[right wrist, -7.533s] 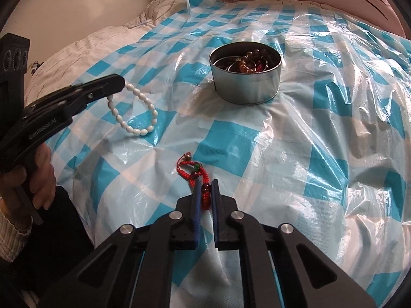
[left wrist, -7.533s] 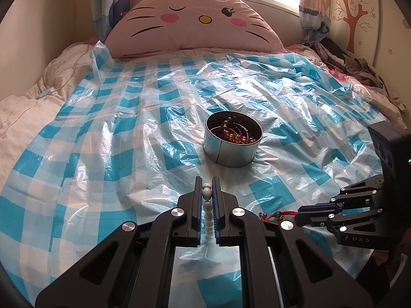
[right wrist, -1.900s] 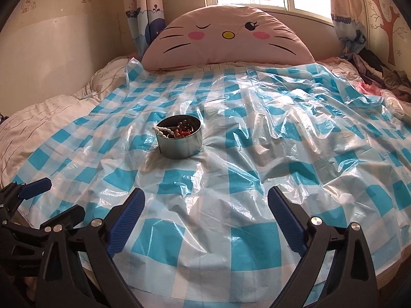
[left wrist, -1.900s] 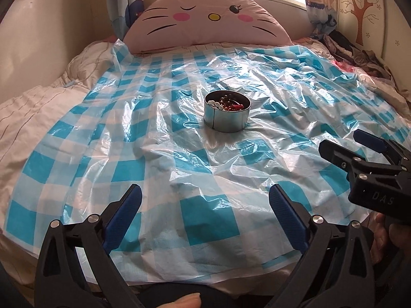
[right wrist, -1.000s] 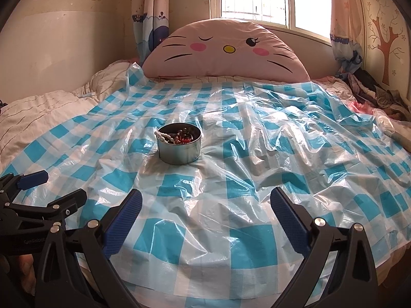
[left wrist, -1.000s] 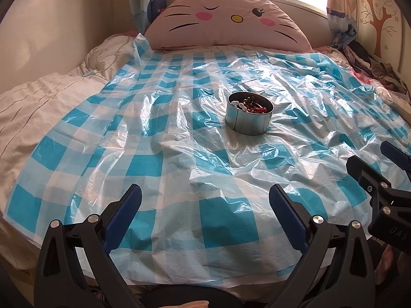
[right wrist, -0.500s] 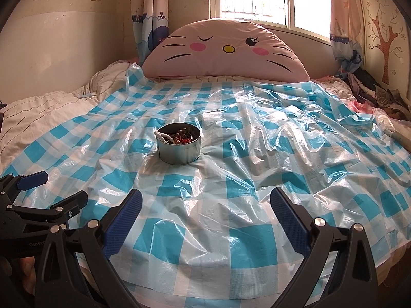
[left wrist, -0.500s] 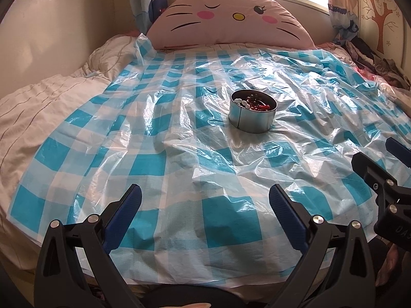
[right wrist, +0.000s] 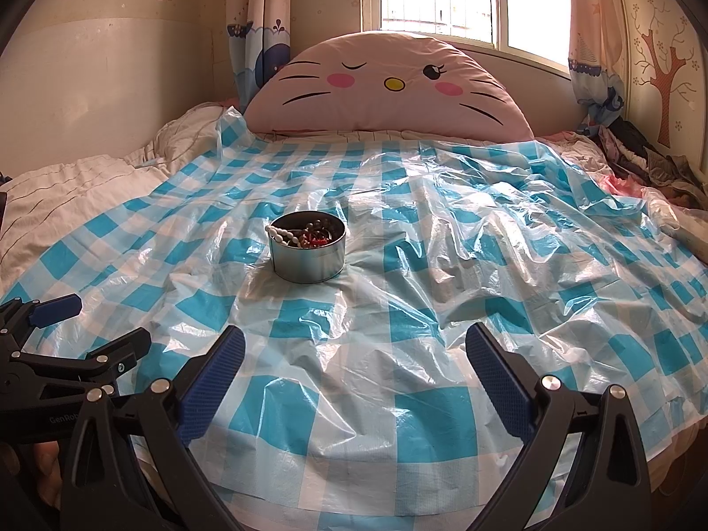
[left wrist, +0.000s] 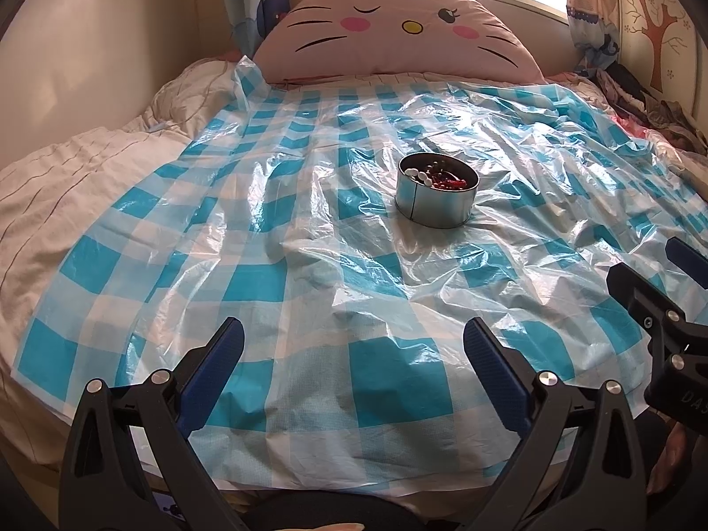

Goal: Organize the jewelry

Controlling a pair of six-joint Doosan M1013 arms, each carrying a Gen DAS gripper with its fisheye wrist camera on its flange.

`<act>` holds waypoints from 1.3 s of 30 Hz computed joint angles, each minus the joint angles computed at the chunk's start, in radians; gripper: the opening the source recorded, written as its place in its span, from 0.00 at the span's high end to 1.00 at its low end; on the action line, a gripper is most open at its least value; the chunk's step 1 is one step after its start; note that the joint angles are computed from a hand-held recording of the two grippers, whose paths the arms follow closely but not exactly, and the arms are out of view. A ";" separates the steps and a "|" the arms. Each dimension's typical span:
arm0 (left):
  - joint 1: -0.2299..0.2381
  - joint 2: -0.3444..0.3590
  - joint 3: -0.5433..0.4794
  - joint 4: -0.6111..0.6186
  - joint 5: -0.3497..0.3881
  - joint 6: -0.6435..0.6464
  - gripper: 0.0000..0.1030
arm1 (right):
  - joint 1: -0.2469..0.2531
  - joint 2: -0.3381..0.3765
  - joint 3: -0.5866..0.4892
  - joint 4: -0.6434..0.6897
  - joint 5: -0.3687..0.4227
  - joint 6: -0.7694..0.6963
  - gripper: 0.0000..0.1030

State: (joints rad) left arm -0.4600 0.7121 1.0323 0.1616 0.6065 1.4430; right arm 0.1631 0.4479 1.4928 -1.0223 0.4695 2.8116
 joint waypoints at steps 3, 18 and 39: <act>-0.002 0.001 0.001 0.015 0.000 -0.006 0.07 | 0.000 0.000 0.000 0.001 -0.001 -0.002 0.07; 0.001 0.000 0.002 -0.003 -0.002 0.012 0.07 | 0.001 0.002 -0.003 0.007 0.012 -0.012 0.07; 0.006 0.010 -0.017 -0.056 0.034 0.034 0.07 | 0.002 0.003 -0.005 0.011 0.015 -0.014 0.07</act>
State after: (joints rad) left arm -0.4541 0.7224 1.0157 0.1055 0.6405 1.4769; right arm 0.1652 0.4514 1.4875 -1.0117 0.4841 2.7972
